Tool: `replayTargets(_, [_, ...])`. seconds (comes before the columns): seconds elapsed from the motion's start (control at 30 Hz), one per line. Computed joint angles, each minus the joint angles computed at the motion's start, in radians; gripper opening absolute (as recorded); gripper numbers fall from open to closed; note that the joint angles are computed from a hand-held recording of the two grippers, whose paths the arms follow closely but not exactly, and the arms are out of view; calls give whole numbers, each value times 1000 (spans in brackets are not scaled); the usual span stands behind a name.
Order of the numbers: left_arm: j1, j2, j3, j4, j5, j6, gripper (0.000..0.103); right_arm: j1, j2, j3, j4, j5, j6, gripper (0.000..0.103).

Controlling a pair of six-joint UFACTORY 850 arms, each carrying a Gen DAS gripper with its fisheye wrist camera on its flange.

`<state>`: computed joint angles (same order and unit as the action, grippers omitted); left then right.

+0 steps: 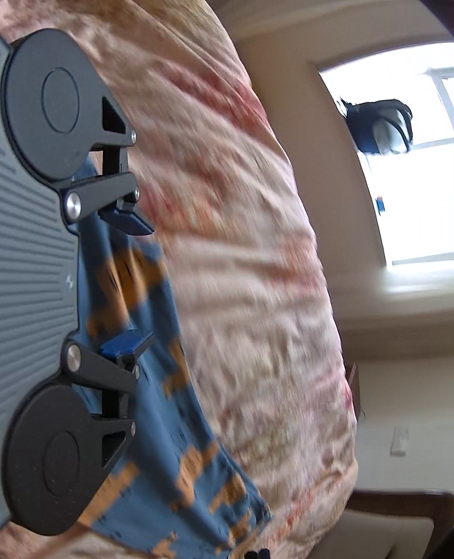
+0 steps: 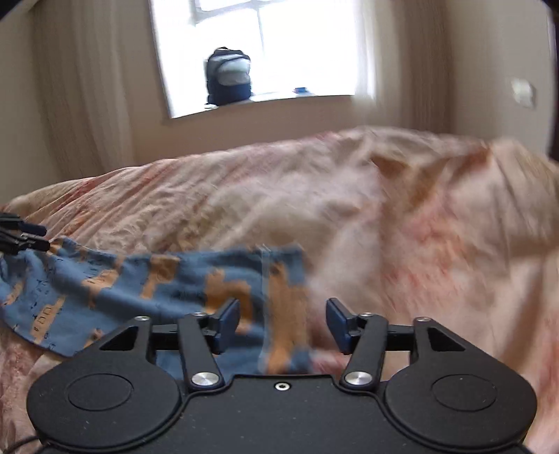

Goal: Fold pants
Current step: 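Grasp the pants edge with the left tool while the right tool grasps the waistband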

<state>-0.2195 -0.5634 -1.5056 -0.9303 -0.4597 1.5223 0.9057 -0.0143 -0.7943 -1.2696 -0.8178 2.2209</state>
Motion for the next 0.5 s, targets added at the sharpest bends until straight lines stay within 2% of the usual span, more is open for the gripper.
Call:
replayTargets(0.07, [10,-22,-34,57,17,-54,65,-43,-41,-55,-26,70,-94,62])
replayTargets(0.13, [24,-55,-88,128,-13,-161,64,-88,-92,-115,-73,160,-162,61])
replayTargets(0.27, [39,-148,-241,226,-153,-365,59,-166,-235,-273,-111,357,-324,48])
replayTargets(0.4, [30,-219,-357,272,-286,-415,57,-198,-374,-436,-68,482,-496,38])
replayTargets(0.47, [12,-241,-389,325,-320,-428,43,-203,-433,-506,5,503,-623,37])
replayTargets(0.5, [0,-249,-399,372,-326,-454,12,-205,-458,-537,60,508,-703,37])
